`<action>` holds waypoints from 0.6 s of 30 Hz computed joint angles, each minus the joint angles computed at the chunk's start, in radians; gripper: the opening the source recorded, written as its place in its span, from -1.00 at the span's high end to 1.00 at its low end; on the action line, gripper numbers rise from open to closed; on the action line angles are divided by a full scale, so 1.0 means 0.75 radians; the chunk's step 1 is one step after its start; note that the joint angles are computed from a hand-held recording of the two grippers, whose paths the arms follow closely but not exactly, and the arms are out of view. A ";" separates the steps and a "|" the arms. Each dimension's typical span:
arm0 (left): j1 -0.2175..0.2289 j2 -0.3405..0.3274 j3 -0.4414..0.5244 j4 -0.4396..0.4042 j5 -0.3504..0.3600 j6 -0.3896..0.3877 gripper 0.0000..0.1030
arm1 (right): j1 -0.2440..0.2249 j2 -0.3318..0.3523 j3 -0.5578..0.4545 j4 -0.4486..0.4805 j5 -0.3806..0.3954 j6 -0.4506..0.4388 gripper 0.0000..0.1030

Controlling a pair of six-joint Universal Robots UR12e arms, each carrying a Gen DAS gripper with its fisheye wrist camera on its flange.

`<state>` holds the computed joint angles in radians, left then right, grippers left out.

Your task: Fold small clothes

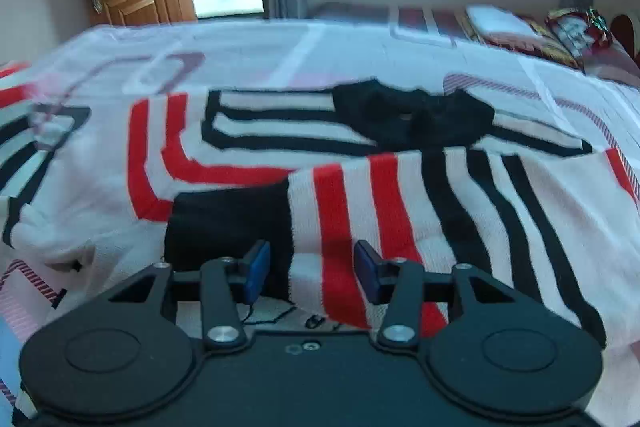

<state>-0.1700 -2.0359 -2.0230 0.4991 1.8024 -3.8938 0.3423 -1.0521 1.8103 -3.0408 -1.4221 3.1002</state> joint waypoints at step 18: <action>-0.127 -0.039 0.216 -0.514 -0.223 0.142 0.81 | -0.219 -0.080 0.103 -0.028 0.333 0.200 -0.10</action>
<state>-0.2649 -2.0652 -1.8613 0.1135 1.6349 -3.7875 0.1777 -1.1125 1.8874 -3.0621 -1.1724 3.2500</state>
